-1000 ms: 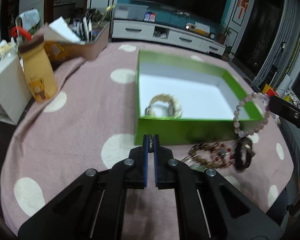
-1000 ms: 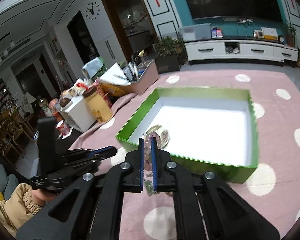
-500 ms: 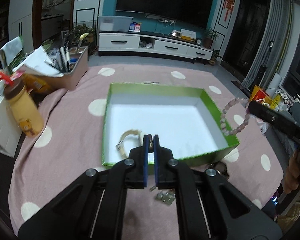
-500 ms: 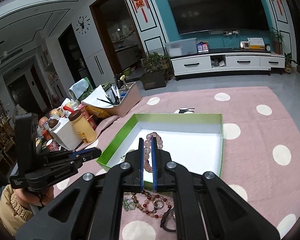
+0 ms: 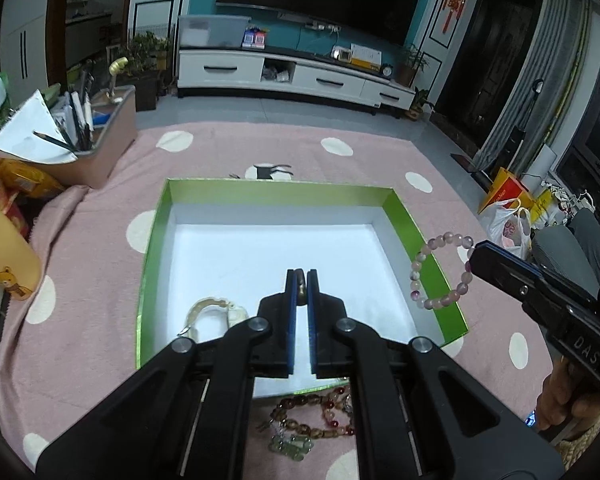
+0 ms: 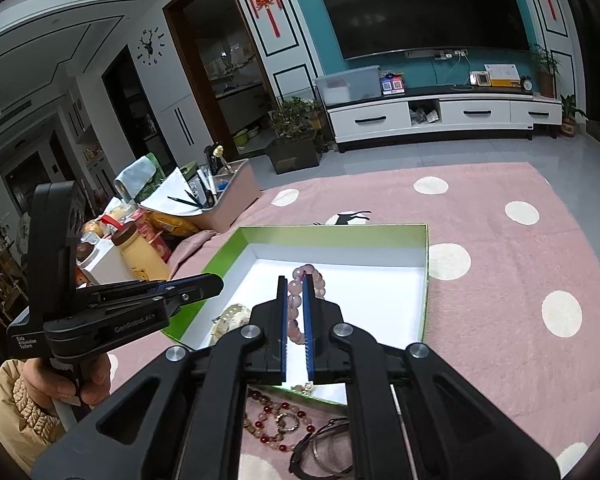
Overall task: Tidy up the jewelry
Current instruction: 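Lower the pink bracelet into the box with the right tool while the left tool releases the black ring inside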
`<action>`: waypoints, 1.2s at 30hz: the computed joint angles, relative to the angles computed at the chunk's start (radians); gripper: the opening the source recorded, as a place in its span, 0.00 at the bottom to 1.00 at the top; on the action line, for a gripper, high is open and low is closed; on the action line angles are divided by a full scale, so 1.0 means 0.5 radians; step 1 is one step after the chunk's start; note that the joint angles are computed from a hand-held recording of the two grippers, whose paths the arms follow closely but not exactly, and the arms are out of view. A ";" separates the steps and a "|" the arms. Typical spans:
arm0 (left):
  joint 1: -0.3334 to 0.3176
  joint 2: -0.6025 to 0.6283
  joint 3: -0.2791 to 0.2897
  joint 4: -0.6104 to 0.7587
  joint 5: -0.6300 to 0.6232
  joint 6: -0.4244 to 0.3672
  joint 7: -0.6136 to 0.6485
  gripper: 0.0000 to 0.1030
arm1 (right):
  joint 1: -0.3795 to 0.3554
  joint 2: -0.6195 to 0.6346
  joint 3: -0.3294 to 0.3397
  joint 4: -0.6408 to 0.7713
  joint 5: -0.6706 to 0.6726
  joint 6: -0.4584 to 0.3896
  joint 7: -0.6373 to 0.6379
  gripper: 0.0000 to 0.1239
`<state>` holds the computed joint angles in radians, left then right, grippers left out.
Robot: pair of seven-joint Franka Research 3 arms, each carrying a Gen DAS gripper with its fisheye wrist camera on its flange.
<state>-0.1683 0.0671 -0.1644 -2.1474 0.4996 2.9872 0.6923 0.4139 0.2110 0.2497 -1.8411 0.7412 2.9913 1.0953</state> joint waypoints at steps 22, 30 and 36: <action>-0.020 0.356 -0.021 0.319 -0.457 -0.266 0.377 0.04 | -0.002 0.209 -0.085 0.143 -0.349 -0.139 0.348 0.05; -0.021 0.404 -0.024 0.362 -0.440 -0.308 0.392 0.04 | 0.002 0.242 -0.101 0.165 -0.435 -0.186 0.425 0.05; -0.027 0.422 -0.022 0.377 -0.424 -0.322 0.389 0.04 | 0.019 0.277 -0.128 0.198 -0.516 -0.236 0.496 0.05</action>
